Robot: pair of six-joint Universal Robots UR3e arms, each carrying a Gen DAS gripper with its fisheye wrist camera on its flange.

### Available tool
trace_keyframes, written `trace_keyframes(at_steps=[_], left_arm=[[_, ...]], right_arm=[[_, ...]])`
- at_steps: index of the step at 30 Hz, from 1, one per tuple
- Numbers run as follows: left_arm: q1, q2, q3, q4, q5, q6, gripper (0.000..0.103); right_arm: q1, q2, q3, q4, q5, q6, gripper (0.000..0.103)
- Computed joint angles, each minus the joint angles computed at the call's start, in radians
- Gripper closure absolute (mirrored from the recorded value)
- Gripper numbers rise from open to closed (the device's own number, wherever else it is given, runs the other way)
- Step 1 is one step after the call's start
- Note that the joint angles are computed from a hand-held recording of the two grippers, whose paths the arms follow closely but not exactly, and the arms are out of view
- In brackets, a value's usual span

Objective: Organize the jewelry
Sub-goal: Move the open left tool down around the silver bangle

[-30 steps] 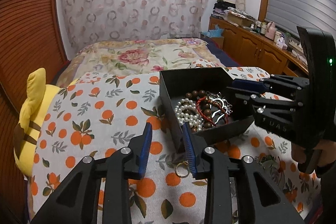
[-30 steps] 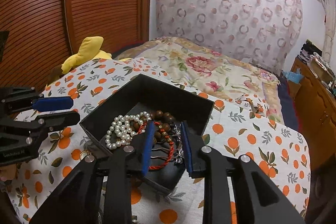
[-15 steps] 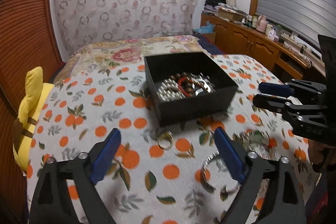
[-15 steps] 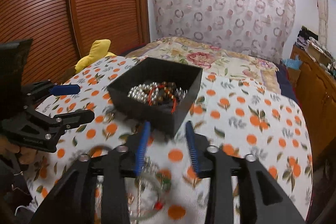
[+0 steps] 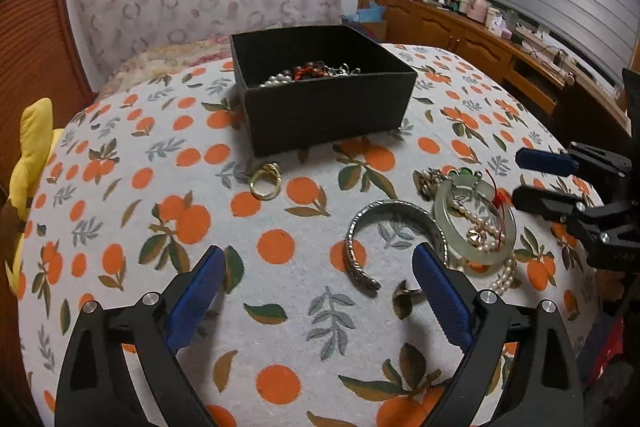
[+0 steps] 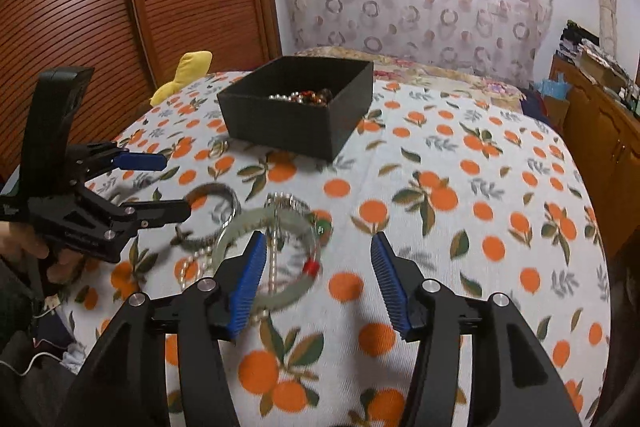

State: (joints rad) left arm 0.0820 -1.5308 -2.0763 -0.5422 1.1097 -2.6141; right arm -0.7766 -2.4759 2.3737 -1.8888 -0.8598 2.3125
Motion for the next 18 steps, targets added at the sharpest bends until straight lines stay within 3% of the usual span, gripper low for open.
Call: trace_keyframes(at_steps=[7, 18], left_arm=[[-0.030, 0.012, -0.001, -0.024, -0.011, 0.008, 0.012], [-0.076, -0.021, 0.021, -0.010, 0.027, 0.008, 0.012]], right_arm=[[-0.093, -0.132, 0.007, 0.209, 0.022, -0.125, 0.038], [-0.104, -0.145, 0.010, 0.227, 0.031, -0.132, 0.038]])
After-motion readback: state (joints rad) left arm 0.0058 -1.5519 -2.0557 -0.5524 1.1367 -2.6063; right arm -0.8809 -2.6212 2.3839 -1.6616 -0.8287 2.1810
